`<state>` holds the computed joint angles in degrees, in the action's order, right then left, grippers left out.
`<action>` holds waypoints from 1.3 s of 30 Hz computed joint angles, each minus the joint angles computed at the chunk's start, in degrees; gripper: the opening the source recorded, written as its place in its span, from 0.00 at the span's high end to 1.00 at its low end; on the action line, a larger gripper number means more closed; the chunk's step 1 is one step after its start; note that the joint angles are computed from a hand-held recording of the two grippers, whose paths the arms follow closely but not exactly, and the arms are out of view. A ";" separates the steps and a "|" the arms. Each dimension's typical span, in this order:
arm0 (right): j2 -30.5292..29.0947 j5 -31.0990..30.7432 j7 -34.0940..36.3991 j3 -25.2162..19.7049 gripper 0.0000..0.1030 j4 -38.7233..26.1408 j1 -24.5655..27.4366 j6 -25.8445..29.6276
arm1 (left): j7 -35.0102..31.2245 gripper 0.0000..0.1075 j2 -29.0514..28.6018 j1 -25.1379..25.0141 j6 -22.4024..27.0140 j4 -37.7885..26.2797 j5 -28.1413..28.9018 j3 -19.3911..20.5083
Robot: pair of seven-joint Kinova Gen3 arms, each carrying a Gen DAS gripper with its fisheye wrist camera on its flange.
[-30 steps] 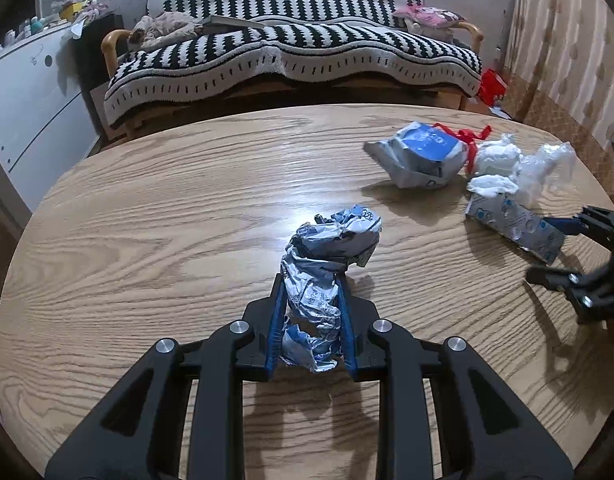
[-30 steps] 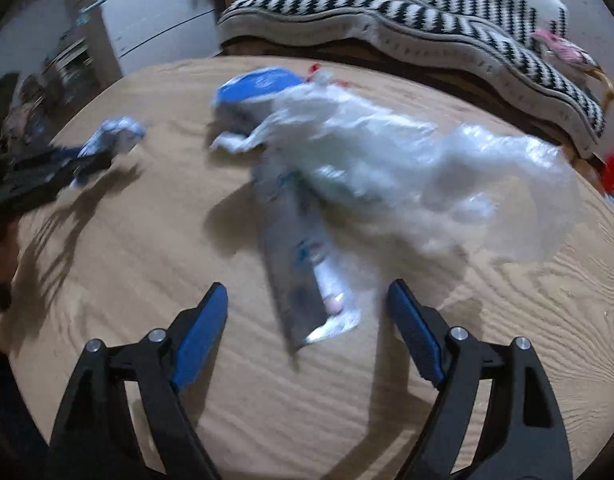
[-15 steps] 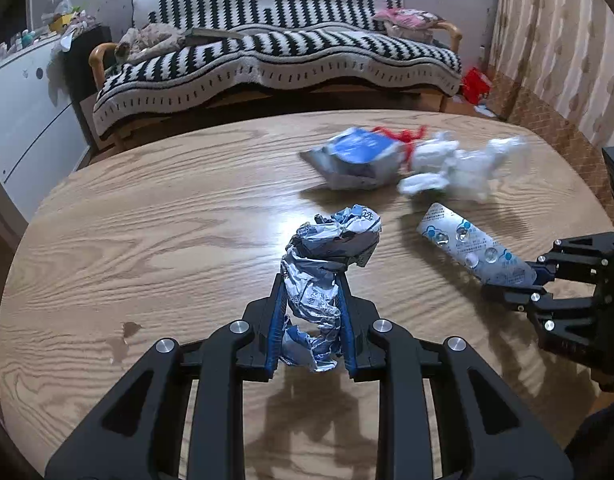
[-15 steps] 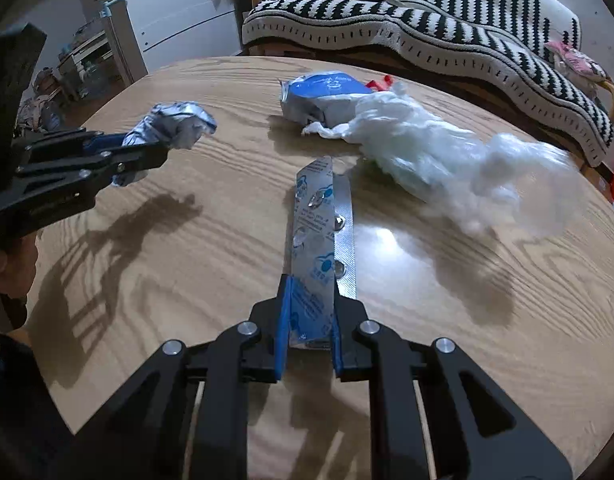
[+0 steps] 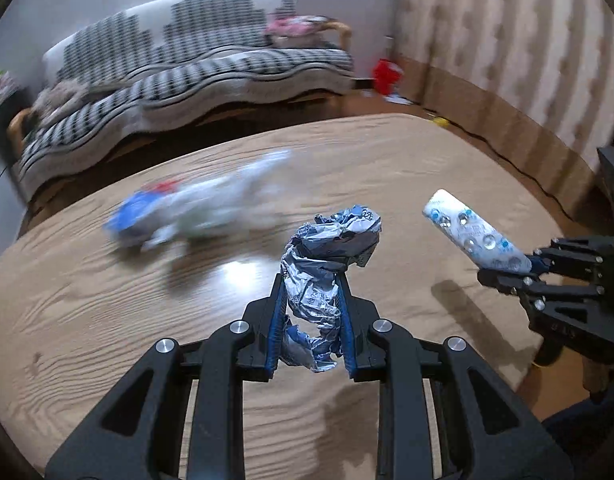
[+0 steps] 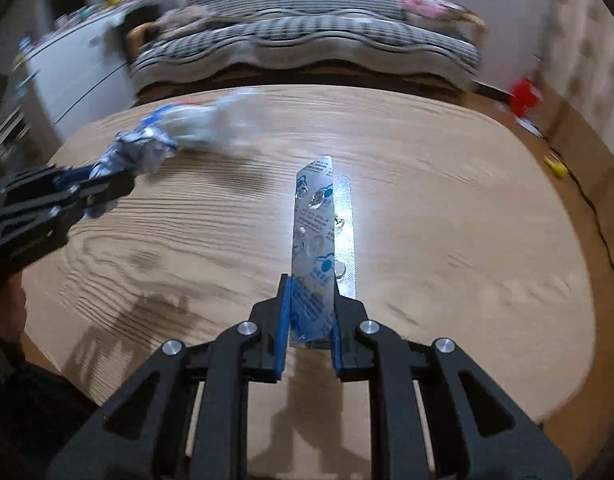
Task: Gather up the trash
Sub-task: 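Carry both items over the bin and open right tool to drop blister pack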
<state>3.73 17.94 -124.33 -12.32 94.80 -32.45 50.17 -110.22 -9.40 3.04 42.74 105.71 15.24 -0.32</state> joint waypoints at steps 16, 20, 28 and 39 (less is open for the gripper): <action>-29.10 -5.60 5.00 10.31 0.84 23.54 21.86 3.43 | 20.65 0.78 12.66 22.59 -3.75 -9.72 -14.40 17.17; -33.98 -6.57 9.56 15.02 0.83 26.71 26.49 5.69 | 23.23 0.78 16.96 28.54 -3.75 -12.78 -17.21 17.67; -35.94 -9.80 18.01 24.16 0.83 29.08 33.57 8.09 | 25.26 0.78 24.52 36.62 -2.64 -18.65 -18.85 16.85; -30.04 -16.53 24.95 24.65 0.83 28.12 39.24 6.68 | 25.76 0.78 28.96 39.45 -1.19 -23.38 -18.45 15.03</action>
<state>-26.31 1.41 -99.38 12.34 122.92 6.79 56.85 -84.46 19.56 42.49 41.55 82.33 -3.21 14.71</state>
